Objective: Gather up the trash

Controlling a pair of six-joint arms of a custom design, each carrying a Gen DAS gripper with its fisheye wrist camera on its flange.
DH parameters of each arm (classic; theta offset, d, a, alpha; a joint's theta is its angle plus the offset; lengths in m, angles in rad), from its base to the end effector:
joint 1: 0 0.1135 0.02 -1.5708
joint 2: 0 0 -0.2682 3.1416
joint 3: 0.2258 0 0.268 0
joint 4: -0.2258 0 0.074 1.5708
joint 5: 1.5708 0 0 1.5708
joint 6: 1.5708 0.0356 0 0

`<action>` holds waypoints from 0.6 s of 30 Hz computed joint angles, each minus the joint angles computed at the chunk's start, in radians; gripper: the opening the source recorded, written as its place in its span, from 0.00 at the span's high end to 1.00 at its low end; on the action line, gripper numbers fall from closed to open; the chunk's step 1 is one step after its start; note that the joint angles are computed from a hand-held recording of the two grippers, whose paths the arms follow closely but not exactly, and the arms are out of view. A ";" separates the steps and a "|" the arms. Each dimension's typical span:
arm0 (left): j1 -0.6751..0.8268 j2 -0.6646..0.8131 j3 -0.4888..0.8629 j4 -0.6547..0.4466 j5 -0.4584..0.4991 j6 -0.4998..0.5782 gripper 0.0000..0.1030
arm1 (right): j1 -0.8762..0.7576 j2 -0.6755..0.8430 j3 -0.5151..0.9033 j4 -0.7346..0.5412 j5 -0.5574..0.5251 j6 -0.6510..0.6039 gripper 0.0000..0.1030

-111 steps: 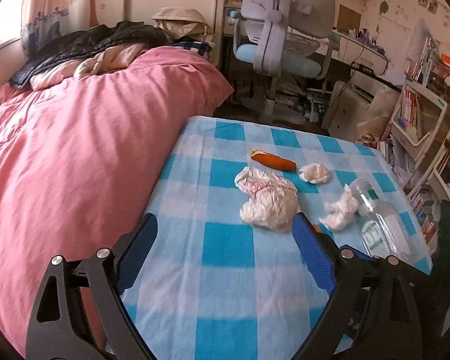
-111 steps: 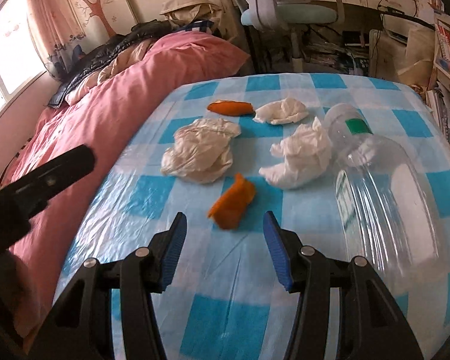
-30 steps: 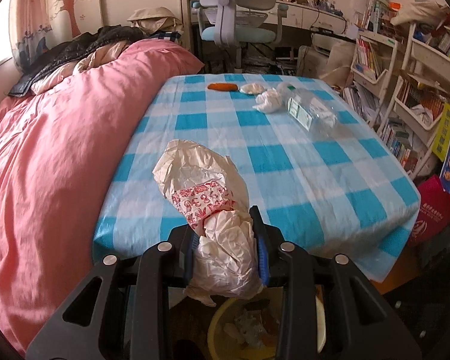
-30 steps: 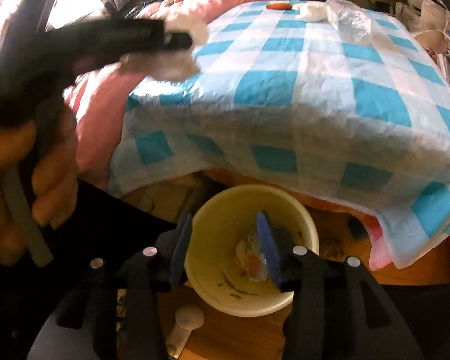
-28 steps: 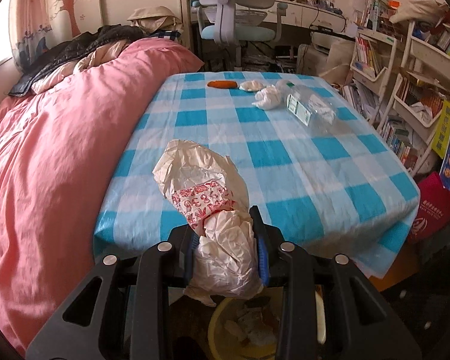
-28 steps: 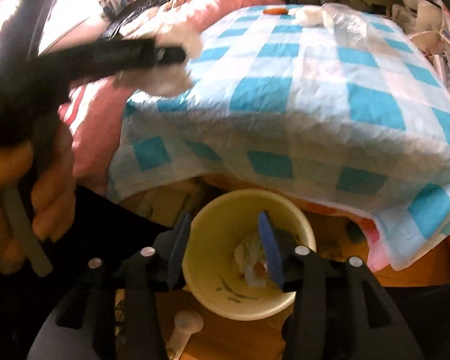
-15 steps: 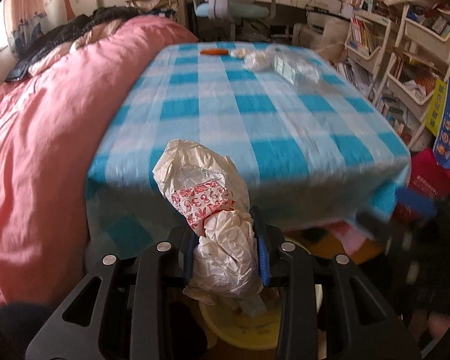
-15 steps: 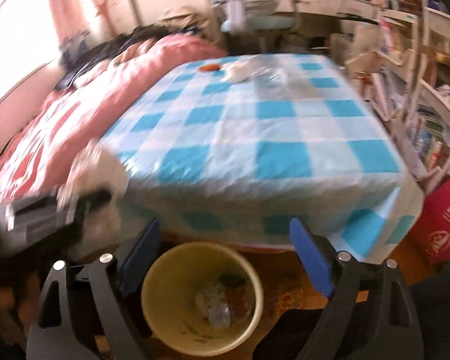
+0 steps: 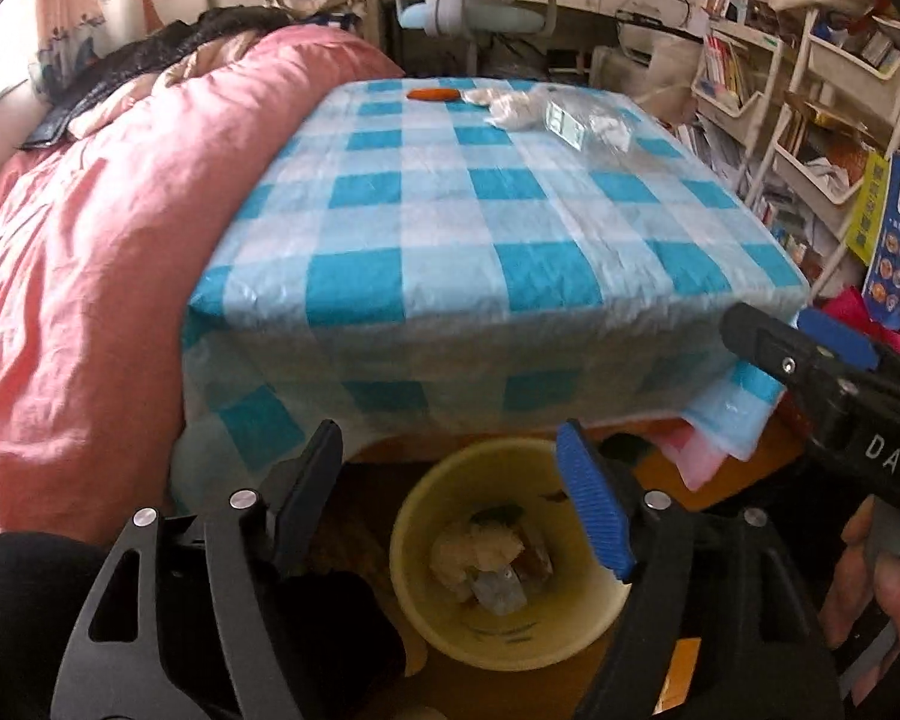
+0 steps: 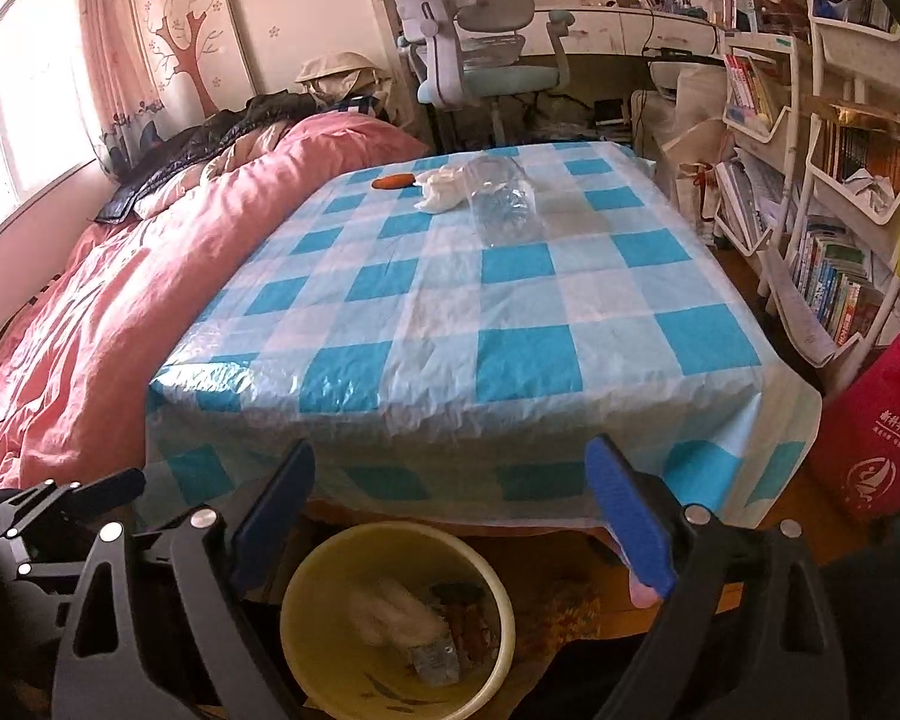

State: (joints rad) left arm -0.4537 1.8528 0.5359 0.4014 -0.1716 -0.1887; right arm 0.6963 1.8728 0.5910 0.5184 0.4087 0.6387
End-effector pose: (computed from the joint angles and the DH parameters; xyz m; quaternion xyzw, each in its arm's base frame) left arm 0.2586 -0.1194 0.0469 0.0973 0.9387 -0.0242 0.3299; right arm 0.2460 0.1872 0.0625 0.0538 0.9024 0.0915 0.4176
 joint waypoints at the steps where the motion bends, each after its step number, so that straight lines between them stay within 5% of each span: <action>1: 0.003 -0.002 0.000 0.004 -0.003 0.000 0.30 | -0.001 0.001 0.000 0.000 0.000 0.000 0.14; 18: 0.019 -0.007 -0.007 0.035 -0.021 -0.013 0.25 | 0.010 0.010 0.016 -0.018 0.006 -0.012 0.14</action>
